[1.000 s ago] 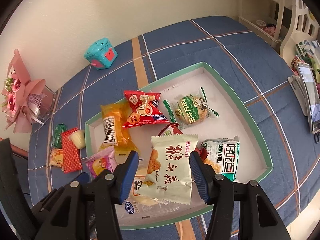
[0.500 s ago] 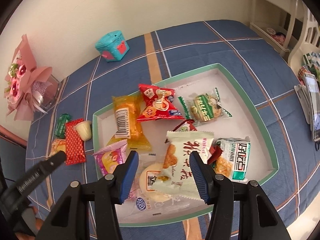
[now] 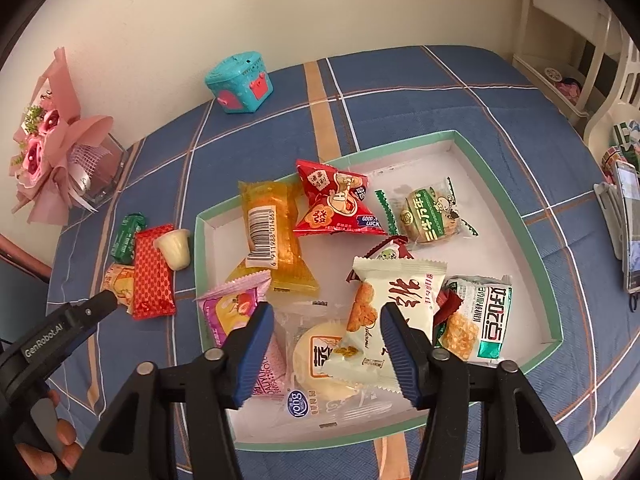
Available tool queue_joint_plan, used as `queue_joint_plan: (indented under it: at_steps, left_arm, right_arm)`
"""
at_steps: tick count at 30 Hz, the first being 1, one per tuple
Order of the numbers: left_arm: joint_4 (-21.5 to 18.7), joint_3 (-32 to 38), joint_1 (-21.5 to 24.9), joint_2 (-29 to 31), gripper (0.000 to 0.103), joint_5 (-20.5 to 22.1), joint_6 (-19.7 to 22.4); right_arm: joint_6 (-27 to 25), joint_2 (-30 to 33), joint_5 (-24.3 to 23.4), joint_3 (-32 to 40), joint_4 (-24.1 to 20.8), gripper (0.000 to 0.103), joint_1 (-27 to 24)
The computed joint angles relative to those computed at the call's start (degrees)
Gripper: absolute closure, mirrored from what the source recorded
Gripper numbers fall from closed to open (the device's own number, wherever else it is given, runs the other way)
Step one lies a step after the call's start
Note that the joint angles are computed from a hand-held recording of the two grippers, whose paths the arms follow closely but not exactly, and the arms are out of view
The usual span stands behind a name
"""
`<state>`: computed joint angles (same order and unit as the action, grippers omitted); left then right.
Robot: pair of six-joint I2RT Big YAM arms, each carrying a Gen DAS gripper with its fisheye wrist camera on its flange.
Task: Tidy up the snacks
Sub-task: 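Open both tools and move them back toward the loose snacks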
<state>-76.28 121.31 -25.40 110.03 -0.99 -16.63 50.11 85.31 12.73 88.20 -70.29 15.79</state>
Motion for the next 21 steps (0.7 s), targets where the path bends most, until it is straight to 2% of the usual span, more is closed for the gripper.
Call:
queue_joint_plan:
  at_steps: [2, 9, 11, 12, 17, 21]
  left_arm:
    - [-0.1, 0.2, 0.0, 0.2, 0.023, -0.6, 0.0]
    - [-0.1, -0.2, -0.1, 0.3, 0.019, -2.8, 0.4]
    - [0.1, -0.4, -0.1, 0.3, 0.013, -3.6, 0.8]
    - [0.3, -0.5, -0.2, 0.2, 0.010, -4.0, 0.9]
    - [1.3, -1.4, -0.2, -0.2, 0.009, -4.9, 1.6]
    - [2.3, -2.0, -0.3, -0.5, 0.009, -7.3, 2.1]
  right_arm:
    - [-0.4, 0.5, 0.3, 0.3, -0.8, 0.025, 0.1]
    - [-1.6, 1.2, 0.7, 0.4, -1.3, 0.009, 0.3]
    - [-1.9, 1.3, 0.9, 0.4, -1.2, 0.003, 0.4]
    - [-2.0, 1.3, 1.1, 0.4, -1.2, 0.003, 0.4]
    - [-2.5, 1.3, 1.0, 0.2, -1.0, 0.000, 0.4]
    - [-2.9, 1.1, 0.7, 0.0, -0.1, 0.000, 0.3]
